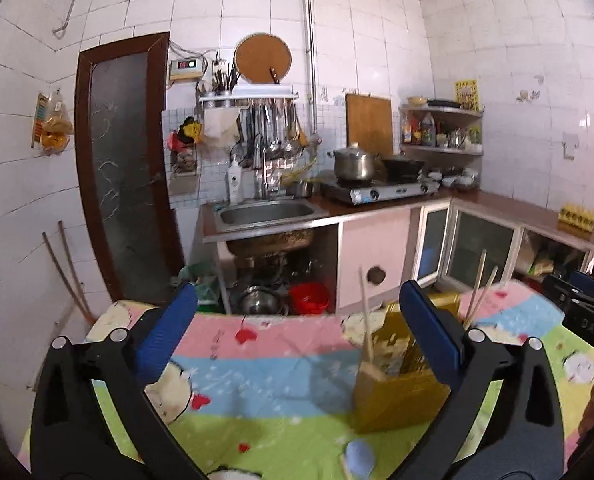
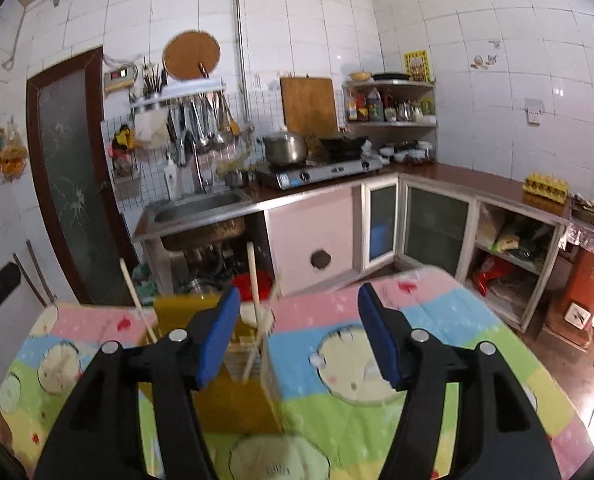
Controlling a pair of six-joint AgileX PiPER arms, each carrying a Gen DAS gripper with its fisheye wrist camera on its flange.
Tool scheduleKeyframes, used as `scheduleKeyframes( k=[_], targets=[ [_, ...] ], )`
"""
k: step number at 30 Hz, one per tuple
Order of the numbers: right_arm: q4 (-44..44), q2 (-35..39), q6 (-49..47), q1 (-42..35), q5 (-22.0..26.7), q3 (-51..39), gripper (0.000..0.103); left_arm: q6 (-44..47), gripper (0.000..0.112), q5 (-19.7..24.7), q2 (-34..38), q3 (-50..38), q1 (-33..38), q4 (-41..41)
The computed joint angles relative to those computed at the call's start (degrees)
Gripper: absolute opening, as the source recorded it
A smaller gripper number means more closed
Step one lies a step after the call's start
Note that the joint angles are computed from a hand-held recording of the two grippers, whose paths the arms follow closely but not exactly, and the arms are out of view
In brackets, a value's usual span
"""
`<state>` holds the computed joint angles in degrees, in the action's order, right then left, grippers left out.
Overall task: Organize utensils
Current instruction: 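Move both open tools back toward the blue spatula and chopsticks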
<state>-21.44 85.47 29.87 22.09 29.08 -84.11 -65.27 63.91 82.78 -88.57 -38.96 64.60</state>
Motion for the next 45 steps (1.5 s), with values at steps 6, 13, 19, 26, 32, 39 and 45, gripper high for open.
scheduleKeyframes(
  k=[6, 13, 19, 26, 32, 39, 45],
  targets=[
    [-4.84, -0.98, 6.37, 1.82, -1.87, 9.83, 0.061, -4.78, 0.098, -0.61, -1.96, 10.34, 1.16, -4.07],
    [-13.08, 2.23, 15.82, 4.9, -3.23, 16.67, 0.061, -3.24, 0.098, -5.4, 0.17, 18.02, 4.04, -12.21],
    [-13.08, 6.84, 17.5, 6.15, -1.85, 16.33, 0.061, -5.56, 0.098, -9.74, 2.41, 21.26, 6.64, -16.79],
    [-7.55, 11.06, 13.39, 6.87, 0.65, 12.83, 0.059, -5.9, 0.098, -14.56, 5.8, 22.22, 9.27, -20.46],
    [-2.86, 13.98, 9.64, 7.33, 3.18, 9.76, 0.048, -2.88, 0.098, -15.74, 7.65, 22.31, 10.35, -23.88],
    [-1.55, 12.69, 9.58, 6.82, 0.85, 12.25, 0.048, -0.24, 0.092, -18.31, 7.44, 24.25, 12.48, -28.23],
    [-2.69, 13.36, 9.84, 6.68, 1.27, 11.65, 0.048, -0.89, 0.084, -17.24, 7.82, 24.18, 10.57, -26.85]
  ],
)
